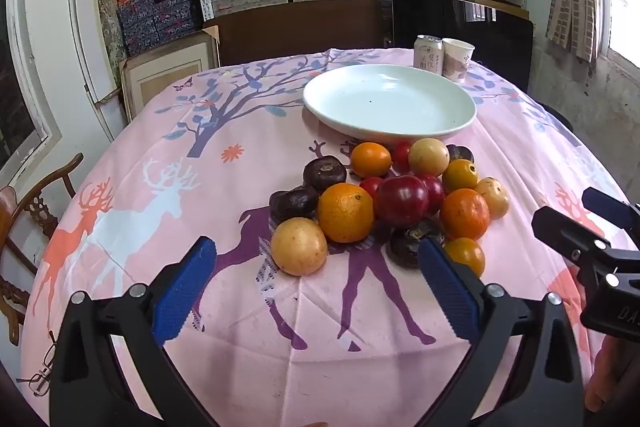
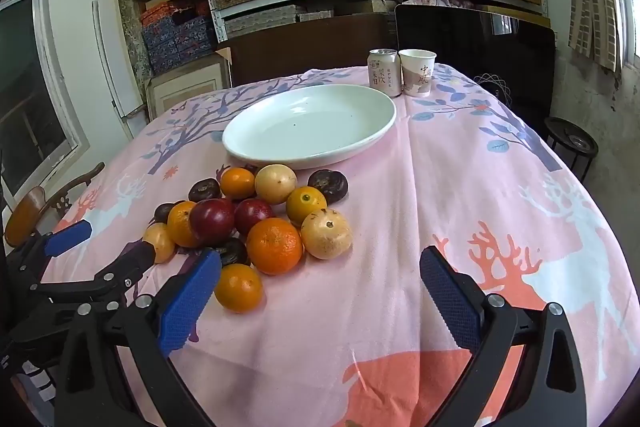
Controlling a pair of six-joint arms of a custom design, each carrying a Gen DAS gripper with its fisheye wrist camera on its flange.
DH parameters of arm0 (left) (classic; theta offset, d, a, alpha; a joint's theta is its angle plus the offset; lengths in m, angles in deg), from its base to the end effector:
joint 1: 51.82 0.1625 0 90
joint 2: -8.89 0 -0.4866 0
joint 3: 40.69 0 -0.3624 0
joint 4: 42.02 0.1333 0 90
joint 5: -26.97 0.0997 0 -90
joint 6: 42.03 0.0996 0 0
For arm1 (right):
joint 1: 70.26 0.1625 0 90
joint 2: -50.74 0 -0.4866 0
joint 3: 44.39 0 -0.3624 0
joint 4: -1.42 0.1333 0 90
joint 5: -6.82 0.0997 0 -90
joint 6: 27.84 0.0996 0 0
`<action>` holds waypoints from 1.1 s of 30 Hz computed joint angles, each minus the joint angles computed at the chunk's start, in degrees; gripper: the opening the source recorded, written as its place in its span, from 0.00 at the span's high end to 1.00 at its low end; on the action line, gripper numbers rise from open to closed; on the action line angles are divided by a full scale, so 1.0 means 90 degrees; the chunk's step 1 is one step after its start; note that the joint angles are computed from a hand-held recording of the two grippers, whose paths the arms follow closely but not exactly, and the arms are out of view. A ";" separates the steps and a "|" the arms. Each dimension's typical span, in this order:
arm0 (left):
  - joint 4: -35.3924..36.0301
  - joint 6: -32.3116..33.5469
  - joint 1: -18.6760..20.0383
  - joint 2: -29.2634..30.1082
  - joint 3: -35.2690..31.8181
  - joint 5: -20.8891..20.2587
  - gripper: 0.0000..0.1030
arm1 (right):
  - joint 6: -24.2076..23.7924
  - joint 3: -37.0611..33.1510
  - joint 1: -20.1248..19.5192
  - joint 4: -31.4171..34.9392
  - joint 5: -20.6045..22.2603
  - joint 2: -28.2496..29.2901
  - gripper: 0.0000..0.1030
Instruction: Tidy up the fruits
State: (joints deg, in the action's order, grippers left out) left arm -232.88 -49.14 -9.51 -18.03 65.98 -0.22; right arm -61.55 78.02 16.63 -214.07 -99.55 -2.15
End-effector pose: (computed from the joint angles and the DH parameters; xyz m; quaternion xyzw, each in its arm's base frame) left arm -0.3001 -0.5732 0.0196 0.2014 0.8201 -0.3746 0.3828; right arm 0.0749 -0.5603 0.2402 0.1662 -0.8607 0.4010 0.2660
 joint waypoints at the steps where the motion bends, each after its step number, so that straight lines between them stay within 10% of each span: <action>1: 0.0003 -0.0014 0.0000 0.0000 0.0002 0.0003 0.04 | -0.0001 0.0000 -0.0001 -0.0004 0.0006 0.0003 0.03; 33: 0.0636 -0.0544 0.0132 -0.0162 0.0004 -0.0269 0.04 | 0.0010 0.0029 0.0004 -0.0006 -0.0003 0.0016 0.03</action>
